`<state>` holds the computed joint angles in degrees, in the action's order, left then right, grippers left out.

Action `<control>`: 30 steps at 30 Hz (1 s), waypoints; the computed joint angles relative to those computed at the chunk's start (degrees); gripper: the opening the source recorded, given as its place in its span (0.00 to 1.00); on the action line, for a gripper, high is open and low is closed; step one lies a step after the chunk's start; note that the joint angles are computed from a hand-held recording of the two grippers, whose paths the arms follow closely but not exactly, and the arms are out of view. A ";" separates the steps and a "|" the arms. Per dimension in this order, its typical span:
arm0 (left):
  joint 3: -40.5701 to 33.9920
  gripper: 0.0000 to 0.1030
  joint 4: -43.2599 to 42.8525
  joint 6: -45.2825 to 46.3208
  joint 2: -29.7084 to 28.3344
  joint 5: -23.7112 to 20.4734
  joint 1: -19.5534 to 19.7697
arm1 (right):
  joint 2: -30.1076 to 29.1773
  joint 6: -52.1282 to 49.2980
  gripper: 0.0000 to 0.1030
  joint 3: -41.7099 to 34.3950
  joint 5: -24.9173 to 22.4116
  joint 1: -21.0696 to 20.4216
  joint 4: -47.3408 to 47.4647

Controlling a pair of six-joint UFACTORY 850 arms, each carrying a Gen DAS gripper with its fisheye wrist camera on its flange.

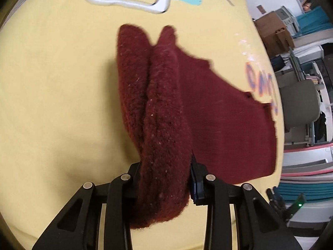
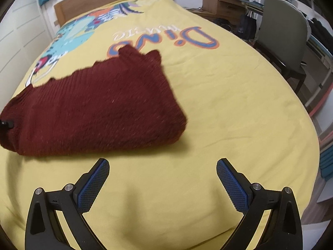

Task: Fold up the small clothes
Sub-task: 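Grasp the sweater edge with the left gripper and fold it over the bundle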

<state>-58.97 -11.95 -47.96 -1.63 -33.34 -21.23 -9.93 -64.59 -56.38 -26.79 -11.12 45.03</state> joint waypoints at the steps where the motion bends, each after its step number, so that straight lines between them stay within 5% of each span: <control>1: -1.46 0.27 0.24 0.10 -0.57 -0.62 -0.16 | -0.26 -0.31 1.00 -0.47 -0.64 -0.39 0.66; 13: -34.39 0.25 2.20 4.34 -22.09 -7.30 -7.36 | -2.58 -3.11 1.00 -7.20 -5.43 -6.54 6.57; 23: -66.45 0.25 7.34 2.37 -49.28 -22.85 -15.00 | -5.11 2.47 1.00 -10.71 -4.85 -9.74 1.86; 30: -78.15 0.37 15.16 -0.31 -57.47 -31.16 -17.41 | -7.54 9.11 1.00 -11.37 -5.03 -10.27 -5.85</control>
<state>-137.11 3.21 -48.28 -59.10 -64.51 -38.64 -17.48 -55.48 -67.75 -31.81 -21.39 39.17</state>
